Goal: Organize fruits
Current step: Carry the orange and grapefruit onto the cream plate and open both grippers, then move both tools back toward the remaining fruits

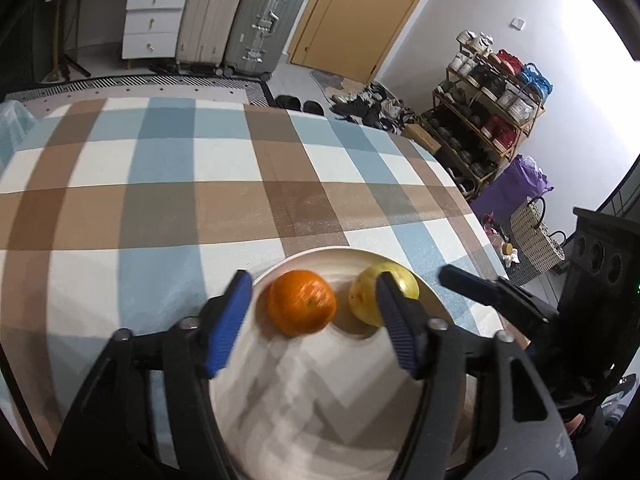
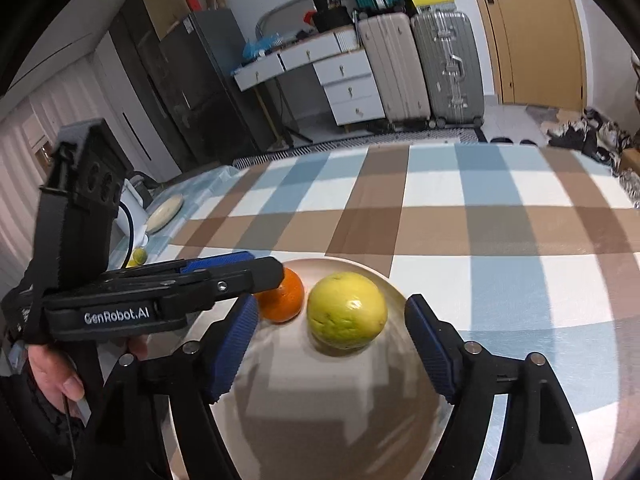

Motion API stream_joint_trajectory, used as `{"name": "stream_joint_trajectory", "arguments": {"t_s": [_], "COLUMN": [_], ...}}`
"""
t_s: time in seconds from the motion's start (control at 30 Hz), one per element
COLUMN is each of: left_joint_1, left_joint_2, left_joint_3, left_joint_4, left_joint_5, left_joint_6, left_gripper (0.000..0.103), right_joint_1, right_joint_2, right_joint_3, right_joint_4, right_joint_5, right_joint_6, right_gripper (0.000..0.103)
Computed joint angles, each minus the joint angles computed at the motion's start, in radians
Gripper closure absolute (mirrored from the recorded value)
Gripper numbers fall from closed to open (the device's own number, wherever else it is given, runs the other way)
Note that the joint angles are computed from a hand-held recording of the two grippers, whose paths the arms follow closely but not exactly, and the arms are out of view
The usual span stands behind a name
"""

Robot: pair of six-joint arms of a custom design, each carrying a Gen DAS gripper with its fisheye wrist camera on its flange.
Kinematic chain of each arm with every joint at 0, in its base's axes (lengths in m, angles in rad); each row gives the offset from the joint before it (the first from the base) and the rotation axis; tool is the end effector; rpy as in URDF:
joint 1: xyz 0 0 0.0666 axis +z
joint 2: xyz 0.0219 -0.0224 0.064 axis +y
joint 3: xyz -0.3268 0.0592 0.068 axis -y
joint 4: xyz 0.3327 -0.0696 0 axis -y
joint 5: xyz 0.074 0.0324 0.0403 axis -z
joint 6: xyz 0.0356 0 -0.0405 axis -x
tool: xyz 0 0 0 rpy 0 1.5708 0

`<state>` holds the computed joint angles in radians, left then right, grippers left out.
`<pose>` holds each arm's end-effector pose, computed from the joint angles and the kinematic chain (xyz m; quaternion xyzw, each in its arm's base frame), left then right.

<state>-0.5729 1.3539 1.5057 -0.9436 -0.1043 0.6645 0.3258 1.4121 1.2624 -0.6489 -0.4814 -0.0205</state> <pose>0.3577 -0.2268 0.4367 -0.0621 0.9220 -0.1806 0.3369 0.4116 0.1560 0.3387 -0.2255 0.8756 0.2805 0.3222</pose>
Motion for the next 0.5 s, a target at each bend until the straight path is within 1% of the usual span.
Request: {"name": "stream_joint_trajectory", "arguments": {"t_s": [0.03, 0.1, 0.17, 0.3, 0.5], "left_joint_1": [-0.009, -0.035, -0.068, -0.134, -0.255], "left_joint_2": [-0.011, -0.036, -0.063, -0.103, -0.146], "left_joint_3": [0.000, 0.003, 0.007, 0.031, 0.073], "left_joint_4": [-0.010, -0.037, -0.065, -0.123, -0.224], "left_joint_5": [-0.020, -0.071, -0.135, -0.207, -0.338], "left_joint_6": [0.005, 0.012, 0.024, 0.036, 0.092], "left_gripper": [0.038, 0.028, 0.022, 0.022, 0.017], "right_joint_1": [-0.005, -0.011, -0.014, -0.020, -0.023], "right_joint_2": [-0.018, -0.058, -0.101, -0.174, -0.304], "right_joint_3": [-0.012, -0.042, -0.063, -0.096, -0.159], "right_joint_4": [0.001, 0.014, 0.008, -0.008, -0.025], "right_joint_5": [0.000, 0.004, 0.022, 0.033, 0.052], "right_joint_6": [-0.003, -0.008, -0.005, -0.022, -0.050], "right_gripper": [0.014, 0.010, 0.005, 0.003, 0.000]}}
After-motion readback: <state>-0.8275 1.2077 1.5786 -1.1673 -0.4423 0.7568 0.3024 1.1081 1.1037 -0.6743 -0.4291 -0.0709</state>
